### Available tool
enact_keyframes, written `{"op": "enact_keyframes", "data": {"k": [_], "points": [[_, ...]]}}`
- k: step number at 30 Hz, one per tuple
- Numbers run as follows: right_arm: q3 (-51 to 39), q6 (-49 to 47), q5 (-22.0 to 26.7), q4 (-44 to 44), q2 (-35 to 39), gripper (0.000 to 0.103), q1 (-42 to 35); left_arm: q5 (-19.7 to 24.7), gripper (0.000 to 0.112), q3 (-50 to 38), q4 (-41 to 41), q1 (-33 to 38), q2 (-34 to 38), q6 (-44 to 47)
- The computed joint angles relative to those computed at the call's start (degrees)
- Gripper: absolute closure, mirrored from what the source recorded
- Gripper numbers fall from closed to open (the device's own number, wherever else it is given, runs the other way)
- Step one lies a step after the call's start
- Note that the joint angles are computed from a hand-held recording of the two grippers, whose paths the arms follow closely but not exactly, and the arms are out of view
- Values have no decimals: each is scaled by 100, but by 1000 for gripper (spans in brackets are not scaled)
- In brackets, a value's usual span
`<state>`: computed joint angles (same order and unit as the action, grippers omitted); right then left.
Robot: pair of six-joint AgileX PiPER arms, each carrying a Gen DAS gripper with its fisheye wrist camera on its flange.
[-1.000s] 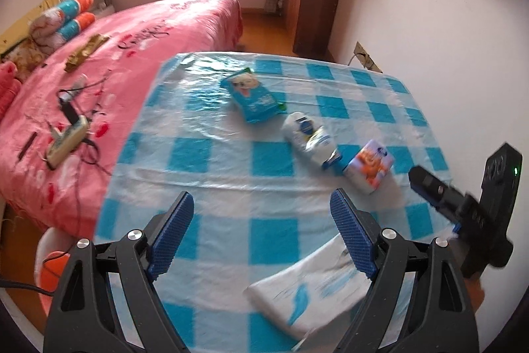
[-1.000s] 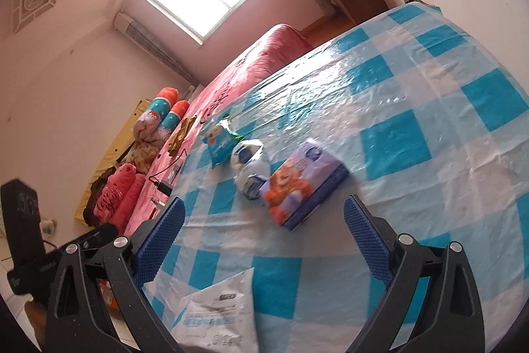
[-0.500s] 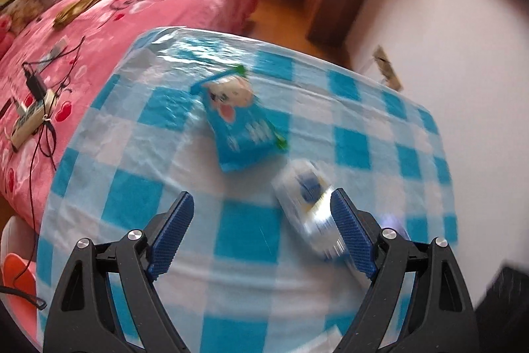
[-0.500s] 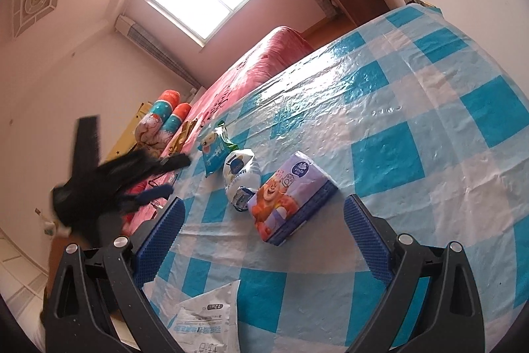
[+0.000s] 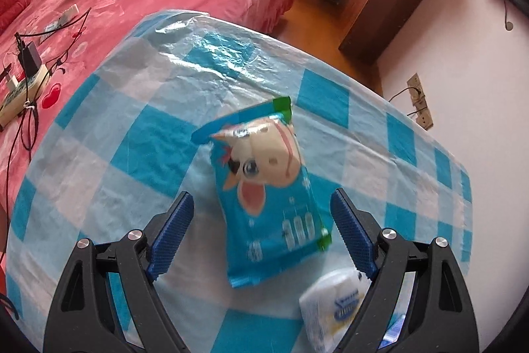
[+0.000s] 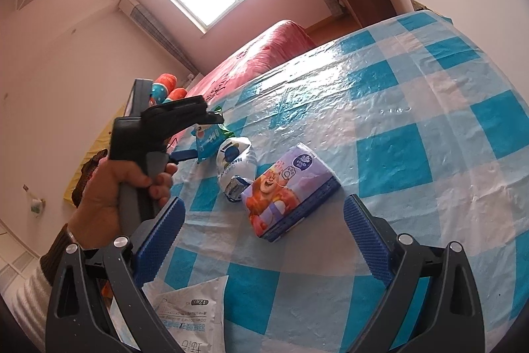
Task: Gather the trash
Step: 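Grasp and lift the blue cartoon snack packet with the left tool, then grasp the purple bear-print tissue pack with the right tool while the left tool holds the packet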
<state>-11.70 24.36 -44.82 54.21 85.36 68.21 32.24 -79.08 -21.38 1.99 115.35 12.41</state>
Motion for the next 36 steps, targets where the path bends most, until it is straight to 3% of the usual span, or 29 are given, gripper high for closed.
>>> {"op": "enact_keyframes", "data": {"k": [3, 5, 9, 11, 19, 26, 32, 36], "points": [[12, 68, 39, -104, 22, 8, -53, -209, 29, 7, 489, -140, 31, -358], [51, 214, 46, -271, 33, 8, -127, -321, 39, -15, 927, -236, 62, -671], [72, 289, 38, -386, 29, 8, -149, -342, 61, 32, 570, -184, 26, -170], [44, 240, 76, -398, 30, 8, -150, -332, 65, 142, 387, -142, -55, 63], [-75, -31, 315, -342, 4, 8, -245, -501, 68, 1011, -403, 111, -574, 1229], [32, 593, 425, -1138, 36, 8, -652, -407, 68, 2145, -1103, 116, -1341, 2692], [-86, -710, 747, 230, -192, 8, -542, -171, 68, 2868, -1356, -37, -1903, 3409], [-162, -1179, 1125, 455, -204, 19, -888, -2, 68, 3248, -1584, 54, -2208, 3777]]}}
